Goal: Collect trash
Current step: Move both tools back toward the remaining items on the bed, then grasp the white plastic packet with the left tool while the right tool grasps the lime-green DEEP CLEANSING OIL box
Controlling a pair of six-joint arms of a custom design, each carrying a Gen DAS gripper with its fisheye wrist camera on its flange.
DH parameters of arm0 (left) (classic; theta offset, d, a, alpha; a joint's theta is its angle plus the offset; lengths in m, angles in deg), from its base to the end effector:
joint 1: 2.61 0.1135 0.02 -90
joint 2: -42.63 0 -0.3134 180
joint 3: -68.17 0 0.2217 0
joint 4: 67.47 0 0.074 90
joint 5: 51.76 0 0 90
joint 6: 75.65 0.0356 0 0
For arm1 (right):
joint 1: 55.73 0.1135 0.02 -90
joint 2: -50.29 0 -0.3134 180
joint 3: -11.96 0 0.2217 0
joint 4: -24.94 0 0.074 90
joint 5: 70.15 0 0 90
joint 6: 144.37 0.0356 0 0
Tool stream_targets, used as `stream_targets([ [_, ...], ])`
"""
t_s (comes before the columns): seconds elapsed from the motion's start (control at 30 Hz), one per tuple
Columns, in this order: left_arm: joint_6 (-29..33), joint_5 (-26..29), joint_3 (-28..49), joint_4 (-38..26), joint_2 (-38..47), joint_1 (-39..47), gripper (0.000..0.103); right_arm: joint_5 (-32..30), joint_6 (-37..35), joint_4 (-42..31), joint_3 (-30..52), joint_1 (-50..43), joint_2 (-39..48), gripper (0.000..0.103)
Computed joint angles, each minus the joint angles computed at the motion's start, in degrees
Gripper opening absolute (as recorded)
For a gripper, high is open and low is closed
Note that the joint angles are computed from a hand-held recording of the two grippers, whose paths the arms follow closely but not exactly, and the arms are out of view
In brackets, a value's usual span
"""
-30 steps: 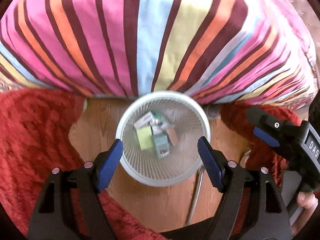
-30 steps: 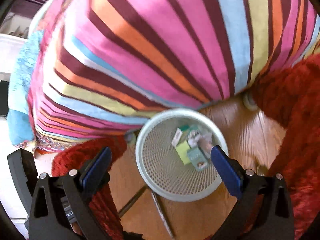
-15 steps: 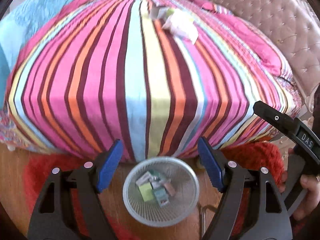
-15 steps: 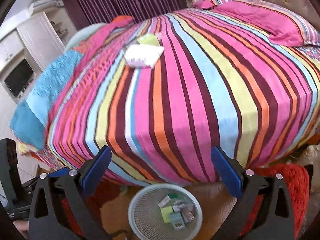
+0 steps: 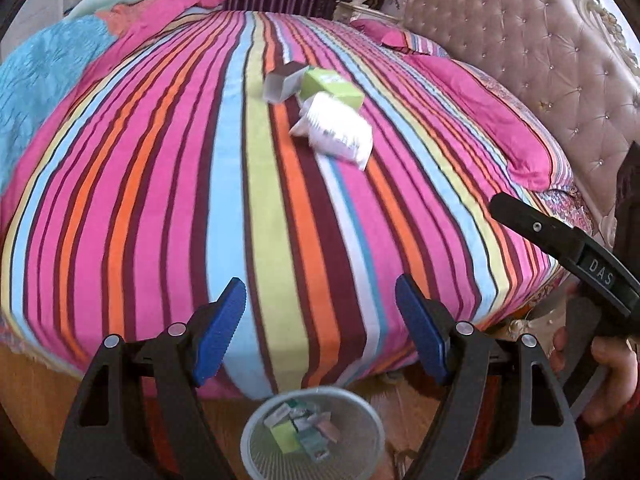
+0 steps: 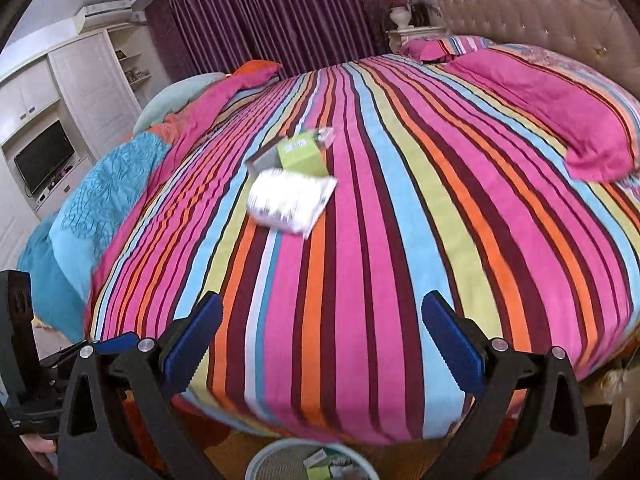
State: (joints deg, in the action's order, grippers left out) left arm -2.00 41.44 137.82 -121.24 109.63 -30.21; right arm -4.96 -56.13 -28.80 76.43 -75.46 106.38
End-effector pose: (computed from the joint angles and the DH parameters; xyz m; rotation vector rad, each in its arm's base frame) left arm 0.1655 -0.0888 0.3270 0.2700 2.4894 -0.3955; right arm 0.1361 -0.0329 0.3303 0.1530 2.2882 0.3188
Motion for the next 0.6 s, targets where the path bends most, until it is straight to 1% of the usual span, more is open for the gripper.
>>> stream_targets([
  [0.1,1.1,2.6,2.5,2.5,4.2,2.1,0.075,1.3,0.7,3.2,1.9,2.8,4.9,0.095],
  [0.3,2.9,2.8,9.1,5.7,13.7,3.9,0.075,3.9,0.2,6.8,8.3,6.7,15.4,0.095],
  [0.5,4.4,2.9,15.0,8.4,22.0,4.8,0.075,3.4,-0.4,8.3,14.0,9.3,23.8,0.095],
  [0.6,4.5,4.5,17.9,8.8,25.7,5.5,0.075,4.3,-0.1,8.6,17.1,10.6,28.0,0.095],
])
